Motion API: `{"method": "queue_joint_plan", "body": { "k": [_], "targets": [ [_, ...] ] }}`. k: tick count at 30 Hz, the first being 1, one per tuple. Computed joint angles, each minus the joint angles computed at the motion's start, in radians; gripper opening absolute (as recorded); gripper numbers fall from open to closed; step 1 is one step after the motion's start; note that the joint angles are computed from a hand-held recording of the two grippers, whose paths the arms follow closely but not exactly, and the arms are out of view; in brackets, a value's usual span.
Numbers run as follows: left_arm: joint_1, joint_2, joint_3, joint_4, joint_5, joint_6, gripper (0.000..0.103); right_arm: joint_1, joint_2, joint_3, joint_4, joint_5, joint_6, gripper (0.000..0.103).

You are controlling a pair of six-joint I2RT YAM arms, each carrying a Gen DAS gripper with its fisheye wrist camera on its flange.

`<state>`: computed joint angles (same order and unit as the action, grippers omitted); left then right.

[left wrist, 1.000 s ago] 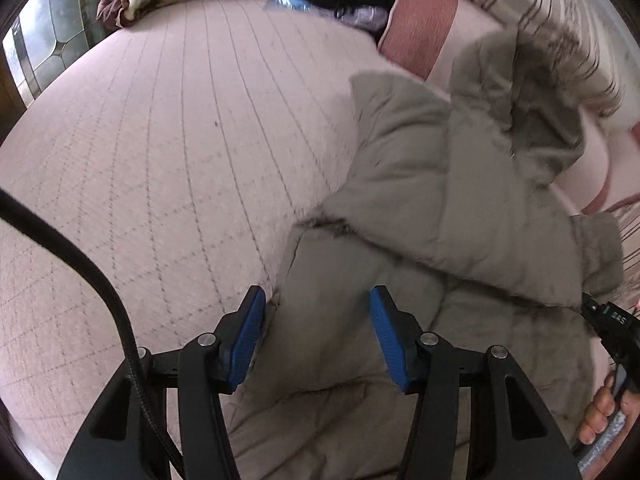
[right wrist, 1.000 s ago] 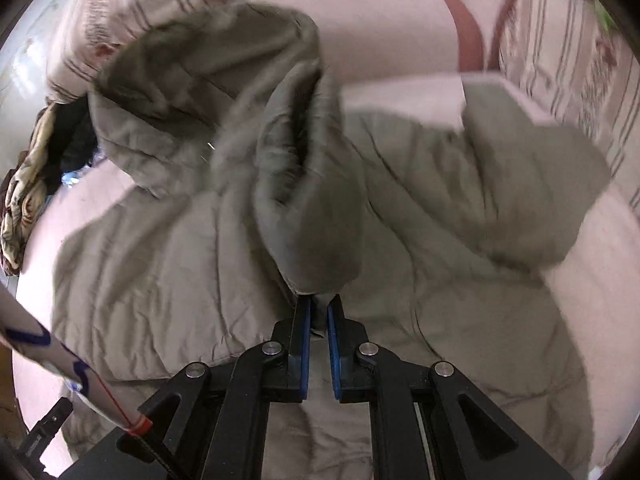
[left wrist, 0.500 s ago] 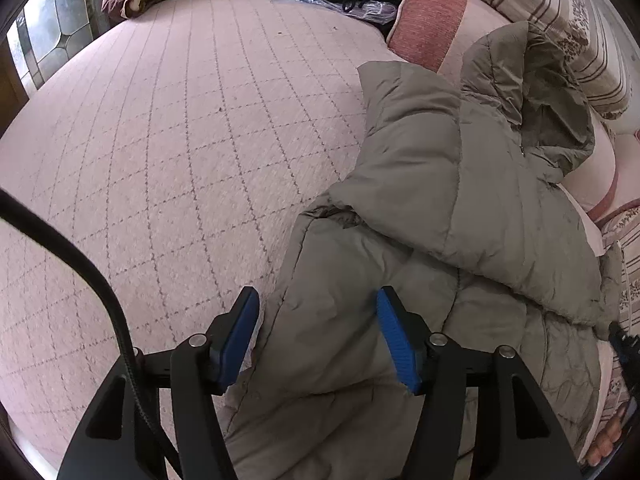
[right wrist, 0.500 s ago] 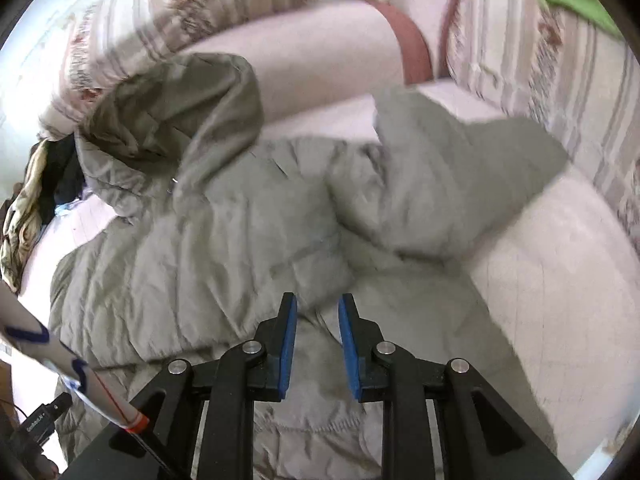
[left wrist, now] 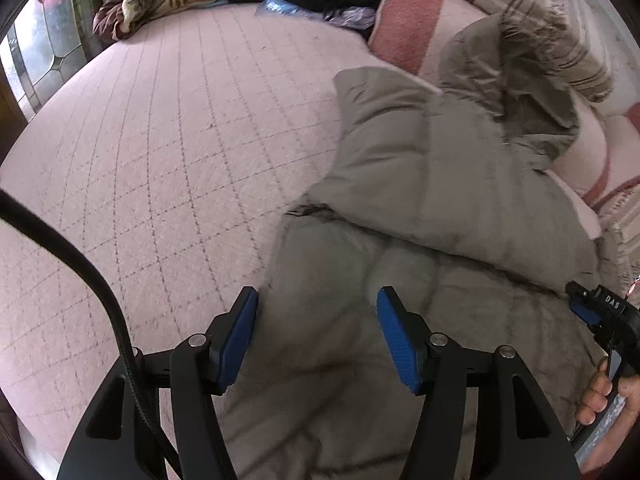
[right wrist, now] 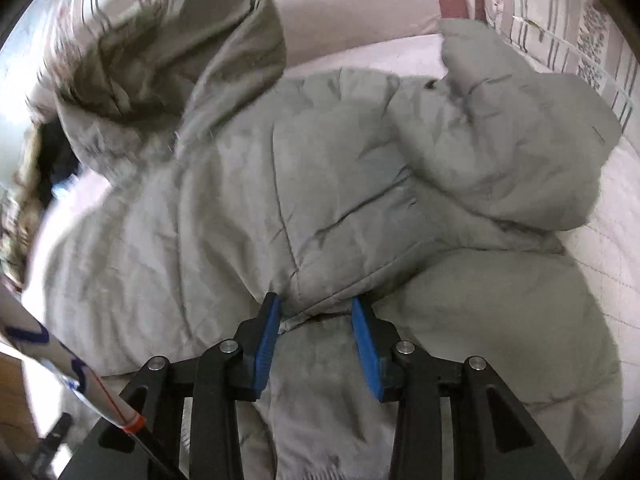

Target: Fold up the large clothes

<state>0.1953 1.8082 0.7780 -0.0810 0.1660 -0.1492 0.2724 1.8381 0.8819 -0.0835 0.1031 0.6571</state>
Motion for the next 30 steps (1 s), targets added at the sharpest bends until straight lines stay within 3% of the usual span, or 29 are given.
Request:
{"method": "queue_joint_plan", "body": {
  "k": [3,8,11,13,15,18,20,22,30],
  "targets": [
    [-0.012,-0.127,-0.069,-0.009,0.004,0.002,0.060,-0.099,-0.204,-0.133,-0.003,-0.038,-0.055,0.040],
    [-0.010,-0.268,-0.122,-0.138,0.155,-0.005,0.060,-0.412,-0.415,-0.272,-0.051,-0.144,-0.188,0.040],
    [-0.014,-0.288,-0.129,-0.250,0.269,-0.057,0.060,-0.657,-0.409,-0.311,-0.036,-0.205,-0.296,0.040],
    [-0.038,-0.318,-0.158,-0.263,0.329,-0.109,0.060,-0.817,-0.339,-0.290,-0.023,-0.250,-0.371,0.040],
    [-0.097,-0.381,-0.202,-0.230,0.289,-0.147,0.061,-0.910,-0.235,-0.236,-0.003,-0.270,-0.400,0.040],
    [-0.218,-0.434,-0.258,-0.108,0.114,-0.200,0.061,-0.993,-0.112,-0.149,0.011,-0.324,-0.409,0.040],
    [-0.278,-0.393,-0.263,-0.025,-0.015,-0.213,0.061,-1.018,-0.032,-0.083,0.020,-0.351,-0.385,0.040],
    [-0.298,-0.312,-0.240,0.032,-0.078,-0.214,0.061,-0.995,0.040,-0.011,0.027,-0.358,-0.348,0.040],
    [-0.265,-0.108,-0.166,0.146,-0.104,-0.152,0.061,-0.944,0.236,0.226,0.040,-0.355,-0.250,0.041]
  ]
}}
